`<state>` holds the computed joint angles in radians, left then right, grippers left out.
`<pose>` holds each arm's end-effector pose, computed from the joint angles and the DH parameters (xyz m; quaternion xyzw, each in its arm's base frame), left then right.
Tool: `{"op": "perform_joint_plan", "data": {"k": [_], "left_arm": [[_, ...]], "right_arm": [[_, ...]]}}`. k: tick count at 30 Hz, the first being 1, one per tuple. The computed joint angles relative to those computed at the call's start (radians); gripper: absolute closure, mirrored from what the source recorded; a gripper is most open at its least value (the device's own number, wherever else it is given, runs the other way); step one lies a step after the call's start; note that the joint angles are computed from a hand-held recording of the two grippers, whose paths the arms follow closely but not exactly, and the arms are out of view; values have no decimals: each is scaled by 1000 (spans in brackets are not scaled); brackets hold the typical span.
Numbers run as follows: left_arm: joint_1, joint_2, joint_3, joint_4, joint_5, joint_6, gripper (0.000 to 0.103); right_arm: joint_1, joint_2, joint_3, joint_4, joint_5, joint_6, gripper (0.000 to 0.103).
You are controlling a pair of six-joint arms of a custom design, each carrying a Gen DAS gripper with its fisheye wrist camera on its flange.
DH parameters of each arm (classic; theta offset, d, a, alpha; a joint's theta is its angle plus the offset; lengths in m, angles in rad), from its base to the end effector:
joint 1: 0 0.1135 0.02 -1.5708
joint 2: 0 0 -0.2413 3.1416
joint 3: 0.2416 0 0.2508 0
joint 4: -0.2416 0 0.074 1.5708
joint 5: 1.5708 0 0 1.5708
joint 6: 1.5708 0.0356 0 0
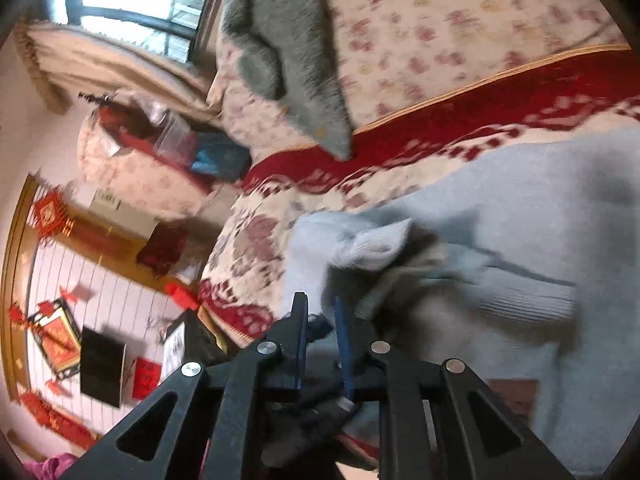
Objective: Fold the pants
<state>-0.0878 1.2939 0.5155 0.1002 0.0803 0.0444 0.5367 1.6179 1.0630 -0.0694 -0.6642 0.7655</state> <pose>0.2536 -0.0252 0.1487 0.0768 0.8982 -0.0456 0.4304 0.2919 0.1992 0.2176 -0.0516 0.8529 0.4920 0.1669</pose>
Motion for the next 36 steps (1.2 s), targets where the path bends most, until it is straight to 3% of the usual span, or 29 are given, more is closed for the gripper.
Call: {"op": "perform_joint_plan", "data": {"k": [4, 9, 11, 12, 13, 14, 21, 23, 24, 25, 27, 31, 36], "left_arm": [[99, -47, 30, -78, 148, -13, 82], [228, -166, 93, -226, 290, 21, 83], [300, -212, 128, -293, 357, 43, 83], [342, -227, 152, -331, 396, 56, 83], [376, -236, 173, -360, 425, 67, 83], [416, -240, 193, -383, 456, 82, 83], [602, -192, 273, -469, 593, 150, 83], [637, -182, 284, -477, 626, 158, 83], [649, -179, 287, -475, 631, 158, 83], [661, -175, 293, -478, 640, 159, 83], [695, -165, 310, -492, 684, 165, 83], [733, -155, 332, -509, 706, 177, 83], [784, -149, 347, -543, 744, 237, 83]], "right_arm": [[35, -52, 46, -298, 231, -269, 85], [109, -2, 104, -322, 310, -428, 84], [148, 39, 150, -321, 323, -479, 58], [163, 59, 167, -317, 325, -492, 24], [182, 87, 190, -305, 330, -506, 15], [197, 109, 208, -296, 337, -524, 15], [302, 406, 483, -435, 552, -753, 18], [307, 455, 519, -438, 549, -784, 37], [302, 463, 527, -422, 536, -778, 55], [296, 483, 567, -441, 541, -765, 82], [283, 541, 660, -488, 520, -748, 93], [314, 654, 864, -586, 559, -764, 95], [333, 610, 897, -648, 327, -749, 85]]}}
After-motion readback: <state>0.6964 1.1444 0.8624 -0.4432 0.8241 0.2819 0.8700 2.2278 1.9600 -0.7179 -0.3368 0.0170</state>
